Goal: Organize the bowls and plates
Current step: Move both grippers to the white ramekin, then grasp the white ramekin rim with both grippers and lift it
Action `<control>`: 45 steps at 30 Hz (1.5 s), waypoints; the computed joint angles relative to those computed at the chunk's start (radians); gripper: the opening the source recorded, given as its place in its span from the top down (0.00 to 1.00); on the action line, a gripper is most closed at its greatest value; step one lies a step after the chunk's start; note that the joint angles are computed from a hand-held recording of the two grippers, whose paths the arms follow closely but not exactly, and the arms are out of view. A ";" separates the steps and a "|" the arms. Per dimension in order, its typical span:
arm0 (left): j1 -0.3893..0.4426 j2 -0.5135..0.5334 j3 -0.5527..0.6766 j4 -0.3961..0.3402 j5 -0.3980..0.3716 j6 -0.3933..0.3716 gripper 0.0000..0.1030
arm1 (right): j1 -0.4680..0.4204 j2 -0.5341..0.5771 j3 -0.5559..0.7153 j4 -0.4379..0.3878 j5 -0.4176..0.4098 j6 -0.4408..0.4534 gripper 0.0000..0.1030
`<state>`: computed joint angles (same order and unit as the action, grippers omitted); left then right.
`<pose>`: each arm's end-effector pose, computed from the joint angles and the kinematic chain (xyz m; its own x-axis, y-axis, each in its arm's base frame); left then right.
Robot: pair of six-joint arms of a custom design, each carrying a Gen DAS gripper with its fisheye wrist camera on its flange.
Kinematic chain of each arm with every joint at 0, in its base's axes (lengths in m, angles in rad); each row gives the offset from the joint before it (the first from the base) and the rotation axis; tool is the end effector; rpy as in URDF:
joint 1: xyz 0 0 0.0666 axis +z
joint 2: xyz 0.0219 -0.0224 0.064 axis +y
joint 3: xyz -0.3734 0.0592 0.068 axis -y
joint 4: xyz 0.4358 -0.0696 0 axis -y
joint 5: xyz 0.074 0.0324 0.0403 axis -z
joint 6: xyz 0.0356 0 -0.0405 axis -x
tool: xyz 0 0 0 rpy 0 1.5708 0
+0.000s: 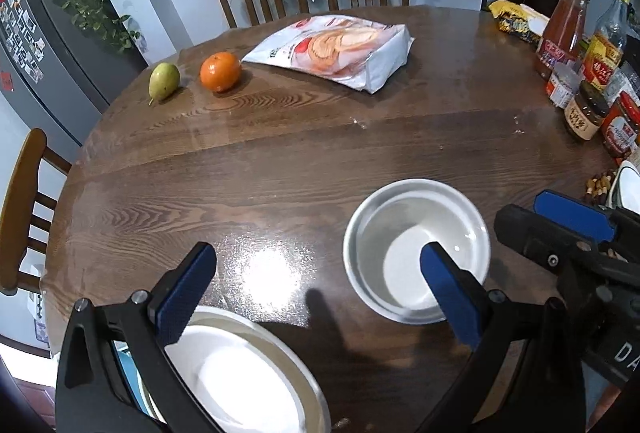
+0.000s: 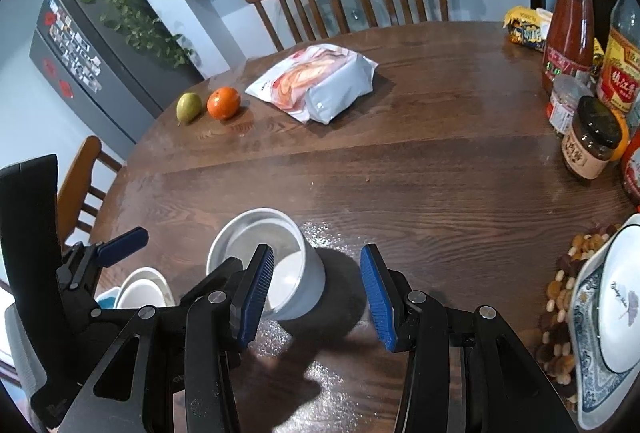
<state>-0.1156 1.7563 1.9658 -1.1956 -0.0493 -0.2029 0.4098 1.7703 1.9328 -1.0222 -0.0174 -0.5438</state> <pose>0.6400 -0.0730 0.4842 -0.7936 0.2948 -0.5323 0.2533 0.9555 0.1515 0.6089 0.2648 0.4705 -0.8062 0.2138 -0.5517 0.0097 0.9371 0.3490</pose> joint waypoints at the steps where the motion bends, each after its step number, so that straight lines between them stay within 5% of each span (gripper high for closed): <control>1: 0.001 0.007 0.007 -0.004 -0.004 0.000 0.01 | 0.000 0.006 0.005 -0.001 -0.006 0.000 0.55; 10: -0.007 0.063 0.061 -0.069 0.007 -0.055 0.02 | -0.011 0.071 0.052 -0.017 -0.107 -0.011 0.55; 19: -0.005 0.095 0.088 -0.112 0.046 -0.063 0.18 | -0.018 0.106 0.068 -0.028 -0.155 -0.026 0.55; 25: -0.008 0.112 0.105 -0.135 0.080 -0.063 0.39 | -0.023 0.106 0.054 -0.010 -0.184 -0.045 0.55; 35: -0.007 0.115 0.111 -0.157 0.134 -0.052 0.59 | -0.019 0.108 0.053 0.006 -0.179 -0.048 0.68; 45: -0.006 0.099 0.083 -0.139 0.162 -0.027 0.63 | -0.025 0.095 0.022 0.038 -0.190 -0.065 0.76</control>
